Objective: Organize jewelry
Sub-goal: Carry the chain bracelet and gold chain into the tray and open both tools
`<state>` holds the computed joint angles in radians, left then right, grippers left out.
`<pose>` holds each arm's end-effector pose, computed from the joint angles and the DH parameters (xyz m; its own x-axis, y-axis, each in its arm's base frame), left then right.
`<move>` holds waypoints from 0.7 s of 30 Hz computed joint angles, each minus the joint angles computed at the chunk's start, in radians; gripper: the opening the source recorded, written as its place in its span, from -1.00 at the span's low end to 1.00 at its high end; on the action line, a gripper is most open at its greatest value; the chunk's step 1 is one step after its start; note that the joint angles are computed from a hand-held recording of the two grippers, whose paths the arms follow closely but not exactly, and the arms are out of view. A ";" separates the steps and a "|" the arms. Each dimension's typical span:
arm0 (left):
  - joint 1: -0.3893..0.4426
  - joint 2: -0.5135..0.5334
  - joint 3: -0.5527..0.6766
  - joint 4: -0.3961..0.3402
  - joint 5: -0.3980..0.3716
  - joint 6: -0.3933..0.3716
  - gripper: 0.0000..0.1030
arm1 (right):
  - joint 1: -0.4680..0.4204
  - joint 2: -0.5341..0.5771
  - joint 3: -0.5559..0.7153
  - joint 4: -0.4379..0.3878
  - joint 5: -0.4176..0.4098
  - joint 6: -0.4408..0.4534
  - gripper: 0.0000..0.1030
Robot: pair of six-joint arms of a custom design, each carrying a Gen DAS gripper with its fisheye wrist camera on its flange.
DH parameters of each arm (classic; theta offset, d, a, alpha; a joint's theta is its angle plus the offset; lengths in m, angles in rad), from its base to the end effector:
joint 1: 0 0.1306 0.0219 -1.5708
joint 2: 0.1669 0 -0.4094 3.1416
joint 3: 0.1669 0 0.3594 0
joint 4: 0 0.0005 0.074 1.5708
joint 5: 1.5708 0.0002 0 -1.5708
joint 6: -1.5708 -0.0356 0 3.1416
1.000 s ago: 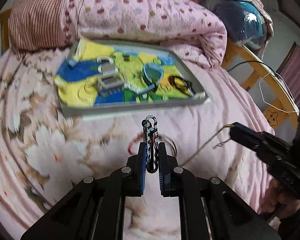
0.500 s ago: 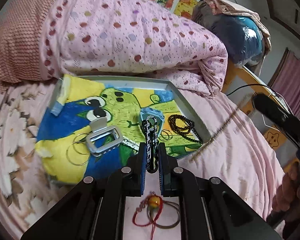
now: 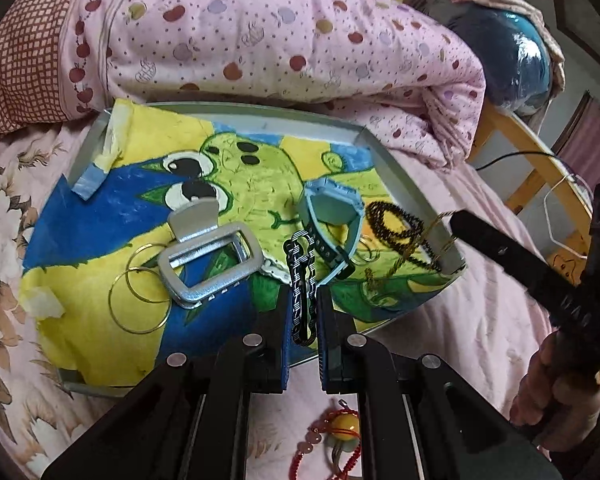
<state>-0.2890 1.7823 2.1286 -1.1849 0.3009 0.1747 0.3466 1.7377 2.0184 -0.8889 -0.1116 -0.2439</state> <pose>0.5559 -0.1768 0.5526 -0.7823 0.0594 -0.6200 0.3312 0.8828 -0.3333 0.5547 0.2040 0.5543 -0.6238 0.0299 -0.7810 -0.2812 0.9238 0.2599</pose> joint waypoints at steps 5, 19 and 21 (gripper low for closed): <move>-0.005 0.025 0.020 -0.050 -0.007 0.000 -0.84 | -0.001 0.014 -0.012 -0.038 0.016 -0.005 -0.88; -0.005 0.033 0.031 -0.077 -0.014 0.032 -0.74 | 0.011 -0.007 -0.039 -0.058 0.106 0.041 -0.41; -0.005 0.030 0.031 -0.076 -0.009 0.043 -0.51 | 0.009 -0.020 -0.047 -0.052 0.119 0.041 -0.40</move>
